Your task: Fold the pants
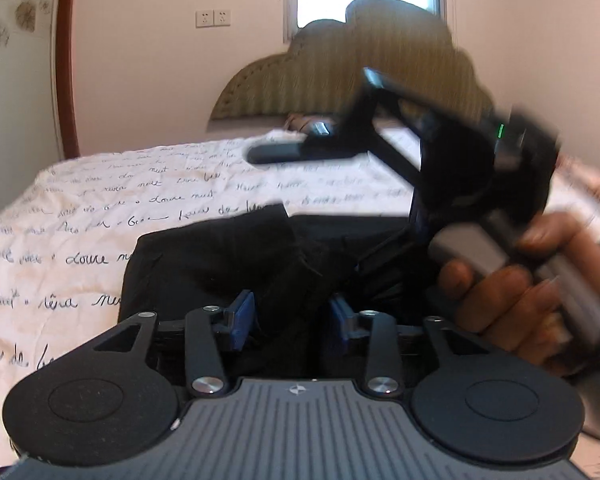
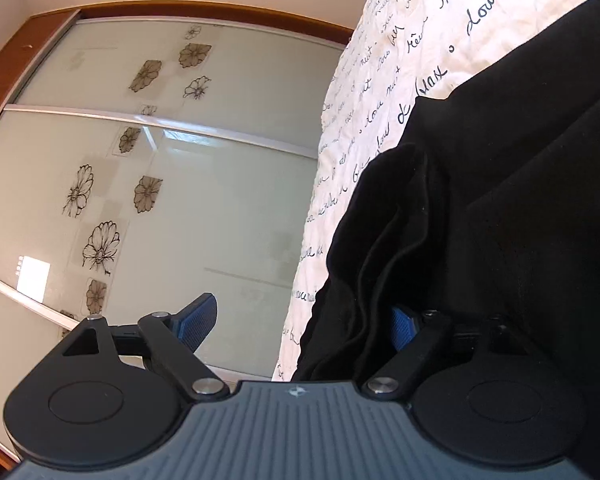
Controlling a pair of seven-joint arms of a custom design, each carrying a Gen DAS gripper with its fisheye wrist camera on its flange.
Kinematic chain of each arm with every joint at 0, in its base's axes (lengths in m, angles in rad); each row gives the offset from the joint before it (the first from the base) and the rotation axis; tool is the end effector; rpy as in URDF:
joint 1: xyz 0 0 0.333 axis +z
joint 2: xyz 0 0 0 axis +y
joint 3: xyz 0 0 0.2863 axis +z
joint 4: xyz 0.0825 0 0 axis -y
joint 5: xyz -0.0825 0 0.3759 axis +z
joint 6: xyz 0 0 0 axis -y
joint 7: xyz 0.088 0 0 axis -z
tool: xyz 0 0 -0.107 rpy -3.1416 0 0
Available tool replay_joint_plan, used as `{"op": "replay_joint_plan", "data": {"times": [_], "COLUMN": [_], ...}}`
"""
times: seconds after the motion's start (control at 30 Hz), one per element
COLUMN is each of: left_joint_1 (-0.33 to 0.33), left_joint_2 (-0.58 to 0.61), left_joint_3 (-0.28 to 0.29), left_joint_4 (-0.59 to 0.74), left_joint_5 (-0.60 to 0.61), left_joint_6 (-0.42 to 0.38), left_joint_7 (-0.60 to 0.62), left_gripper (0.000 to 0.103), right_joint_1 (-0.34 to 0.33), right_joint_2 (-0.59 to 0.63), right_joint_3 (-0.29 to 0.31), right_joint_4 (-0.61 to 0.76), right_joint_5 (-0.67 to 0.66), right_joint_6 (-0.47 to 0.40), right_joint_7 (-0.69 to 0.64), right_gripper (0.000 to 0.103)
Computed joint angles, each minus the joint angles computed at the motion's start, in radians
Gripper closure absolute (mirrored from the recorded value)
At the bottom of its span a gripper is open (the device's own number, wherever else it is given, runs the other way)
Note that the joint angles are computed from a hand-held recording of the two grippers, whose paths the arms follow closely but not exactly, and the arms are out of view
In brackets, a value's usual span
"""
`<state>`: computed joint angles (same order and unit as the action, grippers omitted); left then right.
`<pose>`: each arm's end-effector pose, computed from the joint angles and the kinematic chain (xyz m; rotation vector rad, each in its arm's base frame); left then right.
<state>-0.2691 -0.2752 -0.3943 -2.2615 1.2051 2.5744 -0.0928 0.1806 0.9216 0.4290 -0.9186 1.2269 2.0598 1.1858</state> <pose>0.3867 -0.3347 0.4919 -1.6305 1.4996 -0.9443 0.6905 0.3599 0.4171 -1.4043 1.0984 1.0538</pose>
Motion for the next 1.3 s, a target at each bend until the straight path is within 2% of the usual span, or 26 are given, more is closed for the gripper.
{"op": "replay_joint_plan", "data": {"times": [0.03,0.1,0.17,0.2,0.23,0.27,0.33,0.4,0.53,0.7,0.83,0.93,1.1,1.3], "left_joint_1": [0.004,0.026,0.038,0.044,0.047,0.049,0.043,0.03,0.034,0.03,0.023,0.023,0.029,0.029], "left_joint_2": [-0.042,-0.11,-0.186,-0.22,-0.248,-0.267,-0.275,-0.269,-0.244,-0.239,-0.252,-0.254,-0.235,-0.203], "left_joint_3": [0.009,-0.017,-0.056,-0.075,-0.094,-0.107,-0.125,-0.098,-0.065,-0.07,-0.065,-0.06,-0.042,-0.042], "left_joint_4": [-0.034,-0.079,-0.136,-0.167,-0.195,-0.218,-0.248,-0.249,-0.239,-0.241,-0.251,-0.254,-0.242,-0.213], "left_joint_5": [0.012,0.043,0.051,0.056,0.048,0.035,0.002,-0.025,0.003,0.014,0.007,0.015,-0.002,-0.06], "left_joint_6": [0.03,-0.012,-0.106,-0.15,-0.194,-0.232,-0.297,-0.295,-0.246,-0.248,-0.24,-0.215,-0.172,-0.189], "left_joint_7": [-0.051,-0.175,-0.282,-0.356,-0.435,-0.513,-0.613,-0.629,-0.602,-0.622,-0.619,-0.617,-0.564,-0.481], "left_gripper": [0.052,0.047,0.036,0.03,0.025,0.024,0.024,0.022,0.016,0.01,0.009,0.009,0.009,0.009], "right_joint_1": [0.005,0.016,0.034,0.045,0.048,0.059,0.079,0.076,0.056,0.022,-0.069,-0.127,-0.142,-0.169], "right_joint_2": [0.007,-0.007,-0.039,-0.048,-0.067,-0.076,-0.085,-0.101,-0.102,-0.113,-0.257,-0.371,-0.463,-0.484], "right_joint_3": [-0.004,-0.016,-0.05,-0.063,-0.072,-0.084,-0.105,-0.1,-0.082,-0.092,-0.112,-0.165,-0.276,-0.273], "right_joint_4": [0.014,0.007,-0.009,-0.012,-0.036,-0.04,-0.041,-0.065,-0.051,0.015,-0.135,-0.289,-0.478,-0.542], "right_joint_5": [-0.008,-0.032,-0.1,-0.131,-0.153,-0.181,-0.232,-0.245,-0.227,-0.25,-0.216,-0.186,-0.238,-0.166], "right_joint_6": [-0.003,0.012,0.015,0.02,0.029,0.037,0.053,0.069,0.062,0.017,0.002,0.009,0.093,0.103], "right_joint_7": [0.007,0.009,-0.001,-0.009,-0.024,-0.021,-0.005,-0.024,-0.06,-0.113,-0.223,-0.267,-0.217,-0.266], "right_gripper": [0.017,0.023,0.039,0.043,0.053,0.065,0.08,0.082,0.087,0.09,0.09,0.09,0.09,0.09]}}
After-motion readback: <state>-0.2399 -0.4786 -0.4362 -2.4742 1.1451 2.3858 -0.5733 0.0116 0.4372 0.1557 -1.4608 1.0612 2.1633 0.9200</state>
